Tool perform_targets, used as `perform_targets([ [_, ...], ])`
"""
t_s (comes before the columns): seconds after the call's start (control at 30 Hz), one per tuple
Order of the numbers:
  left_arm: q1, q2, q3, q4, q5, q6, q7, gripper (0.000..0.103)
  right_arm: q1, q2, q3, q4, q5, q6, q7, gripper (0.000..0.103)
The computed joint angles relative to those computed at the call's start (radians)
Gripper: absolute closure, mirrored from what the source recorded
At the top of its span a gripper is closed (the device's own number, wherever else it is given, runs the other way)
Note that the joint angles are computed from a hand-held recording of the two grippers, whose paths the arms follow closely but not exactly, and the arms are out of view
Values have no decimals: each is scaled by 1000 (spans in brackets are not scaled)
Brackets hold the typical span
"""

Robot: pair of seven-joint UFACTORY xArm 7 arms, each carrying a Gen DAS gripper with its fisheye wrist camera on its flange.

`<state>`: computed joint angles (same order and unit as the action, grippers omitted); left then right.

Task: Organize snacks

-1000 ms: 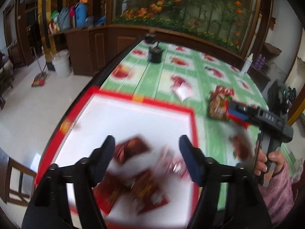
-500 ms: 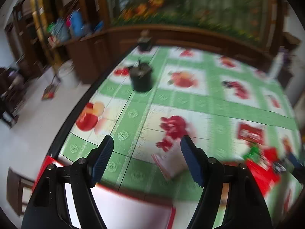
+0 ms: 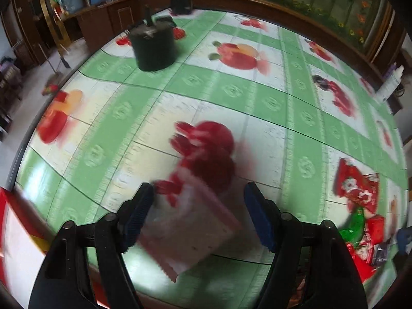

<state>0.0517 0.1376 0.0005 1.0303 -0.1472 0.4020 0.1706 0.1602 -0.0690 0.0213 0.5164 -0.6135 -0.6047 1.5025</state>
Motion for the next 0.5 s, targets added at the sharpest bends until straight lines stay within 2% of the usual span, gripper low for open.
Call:
perform_targets([
  [0.07, 3, -5, -14, -2, -36, 8, 35, 31, -3, -5, -8, 2, -32, 13, 18, 28],
  [0.17, 13, -35, -43, -20, -169, 45, 156, 31, -2, -8, -14, 2, -49, 23, 38, 28],
  [0.37, -40, -131, -52, -100, -326, 132, 352, 31, -12, 15, -19, 11, -80, 39, 73, 28],
  [0.5, -101, -222, -49, -201, -339, 128, 415, 31, -25, 28, -12, 21, -99, 57, 90, 28],
])
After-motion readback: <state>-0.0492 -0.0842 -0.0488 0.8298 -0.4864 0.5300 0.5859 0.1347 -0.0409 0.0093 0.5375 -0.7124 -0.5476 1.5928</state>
